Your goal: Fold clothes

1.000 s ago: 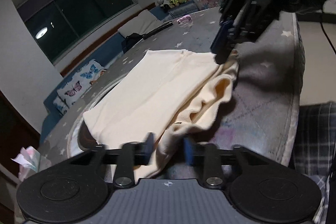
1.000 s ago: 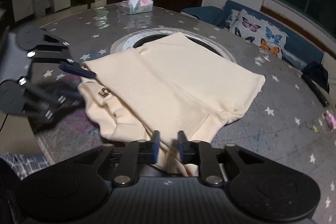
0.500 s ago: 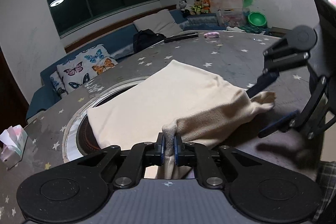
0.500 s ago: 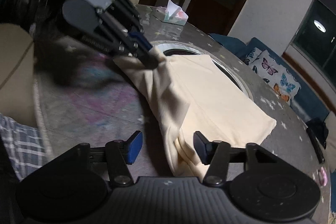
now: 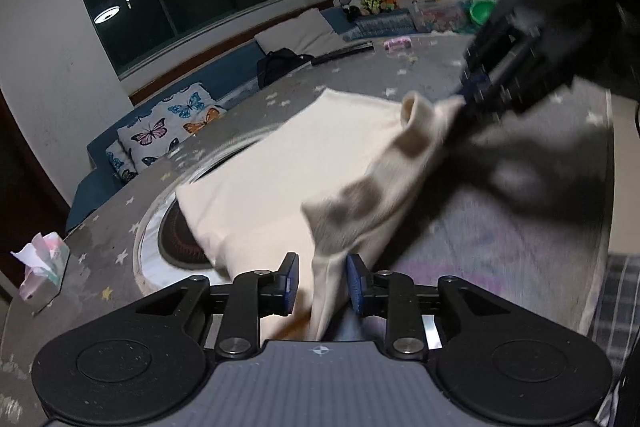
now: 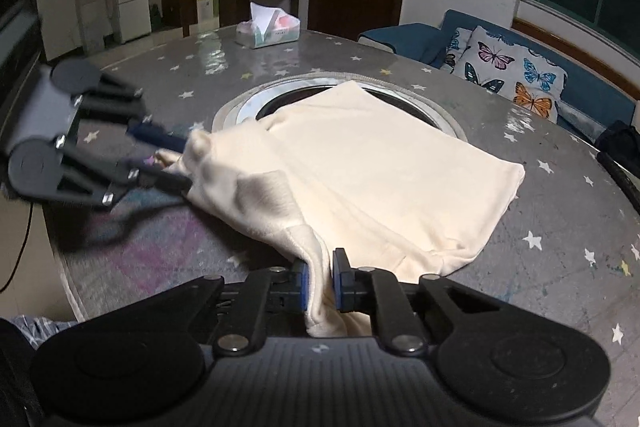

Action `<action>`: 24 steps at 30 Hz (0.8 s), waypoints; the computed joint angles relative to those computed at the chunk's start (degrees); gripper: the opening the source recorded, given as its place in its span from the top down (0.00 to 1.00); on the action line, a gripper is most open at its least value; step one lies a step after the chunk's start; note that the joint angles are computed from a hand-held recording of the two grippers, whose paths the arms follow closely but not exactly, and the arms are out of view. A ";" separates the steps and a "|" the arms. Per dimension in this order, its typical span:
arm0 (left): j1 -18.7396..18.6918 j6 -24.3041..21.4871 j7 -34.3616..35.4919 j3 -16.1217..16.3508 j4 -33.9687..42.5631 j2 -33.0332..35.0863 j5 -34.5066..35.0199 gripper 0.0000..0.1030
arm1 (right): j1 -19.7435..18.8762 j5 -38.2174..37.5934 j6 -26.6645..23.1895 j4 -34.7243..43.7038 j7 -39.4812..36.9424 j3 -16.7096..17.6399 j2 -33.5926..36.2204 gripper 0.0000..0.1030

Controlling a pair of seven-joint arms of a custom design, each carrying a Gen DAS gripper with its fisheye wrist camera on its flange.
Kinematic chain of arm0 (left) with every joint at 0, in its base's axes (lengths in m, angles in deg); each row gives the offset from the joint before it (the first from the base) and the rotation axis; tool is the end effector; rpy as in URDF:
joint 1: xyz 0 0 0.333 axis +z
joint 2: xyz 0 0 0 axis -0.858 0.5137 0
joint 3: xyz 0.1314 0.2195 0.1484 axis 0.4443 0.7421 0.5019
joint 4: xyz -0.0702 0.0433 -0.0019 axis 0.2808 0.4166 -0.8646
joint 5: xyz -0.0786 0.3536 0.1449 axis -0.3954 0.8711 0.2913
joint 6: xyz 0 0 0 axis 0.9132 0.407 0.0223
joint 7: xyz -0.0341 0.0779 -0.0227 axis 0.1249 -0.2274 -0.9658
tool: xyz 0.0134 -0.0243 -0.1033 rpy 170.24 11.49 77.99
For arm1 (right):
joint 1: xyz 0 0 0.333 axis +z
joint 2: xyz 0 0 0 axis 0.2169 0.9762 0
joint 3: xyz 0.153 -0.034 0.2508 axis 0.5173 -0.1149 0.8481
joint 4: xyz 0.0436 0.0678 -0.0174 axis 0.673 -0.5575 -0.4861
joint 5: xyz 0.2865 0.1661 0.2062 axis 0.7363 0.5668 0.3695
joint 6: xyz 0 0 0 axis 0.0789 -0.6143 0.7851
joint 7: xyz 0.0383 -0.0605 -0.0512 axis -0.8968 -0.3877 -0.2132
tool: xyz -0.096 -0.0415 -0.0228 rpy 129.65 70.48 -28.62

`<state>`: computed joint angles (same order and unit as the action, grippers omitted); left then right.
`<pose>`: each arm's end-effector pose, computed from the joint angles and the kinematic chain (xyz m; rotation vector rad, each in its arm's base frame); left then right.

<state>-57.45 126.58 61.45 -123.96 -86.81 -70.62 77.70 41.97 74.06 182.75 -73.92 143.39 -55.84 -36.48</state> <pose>0.4145 -0.3135 0.4620 -0.7039 2.2375 -0.8968 0.4219 0.3790 0.4978 -2.1534 1.0390 -0.5097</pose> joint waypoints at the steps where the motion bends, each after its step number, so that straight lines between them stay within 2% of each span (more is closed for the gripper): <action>1: 2.12 0.04 -0.53 -1.94 -0.56 -0.65 0.68 0.71 | -0.09 -0.36 -0.02 0.09 0.47 0.07 -0.03 0.90; 2: 6.24 0.40 -1.64 -5.67 -1.05 -1.49 2.33 0.71 | -0.10 -0.28 0.02 0.13 0.61 0.06 -0.09 0.90; 6: 15.40 2.21 -0.47 -13.97 -2.29 -3.16 4.50 0.72 | -0.32 -1.45 -0.43 0.78 2.24 0.26 0.22 0.90; 7: 17.18 2.68 0.29 -15.66 -2.45 -3.56 4.34 0.76 | -0.38 -1.99 -0.48 0.78 2.88 0.35 0.22 0.90; 8: 17.72 2.51 1.02 -16.20 -2.47 -3.79 3.85 0.81 | -0.45 -2.61 -0.47 0.75 3.63 0.44 0.21 0.90; 10: 15.77 1.98 2.65 -14.34 -2.23 -3.23 2.34 0.90 | -0.71 -4.30 -0.08 0.35 6.02 0.67 -0.03 0.91; 11: 13.25 1.90 3.17 -12.01 -2.38 -3.07 1.11 0.94 | -0.83 -5.19 0.16 0.17 7.15 0.77 -0.14 0.91; 16: 0.44 1.45 4.77 -0.50 -3.82 -4.22 -4.65 0.95 | -0.63 -6.35 1.84 -2.47 9.41 0.87 -3.04 0.92; 18: -6.92 0.83 6.00 5.58 -5.63 -6.54 -7.11 0.95 | -0.29 -5.59 2.34 -3.85 9.36 0.83 -4.72 0.92; 22: -20.02 -1.99 8.64 15.69 -9.25 -12.35 -12.51 0.95 | 2.76 -0.18 1.46 -8.39 5.86 -0.29 -10.94 0.92; 24: -24.22 -4.51 9.63 18.22 -11.27 -16.54 -15.01 0.95 | 4.89 3.11 0.40 -10.86 4.59 -1.09 -14.59 0.92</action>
<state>-81.67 122.07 71.09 -105.74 -98.09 -87.16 62.69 46.86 77.17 183.15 -84.79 147.98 -56.93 -51.07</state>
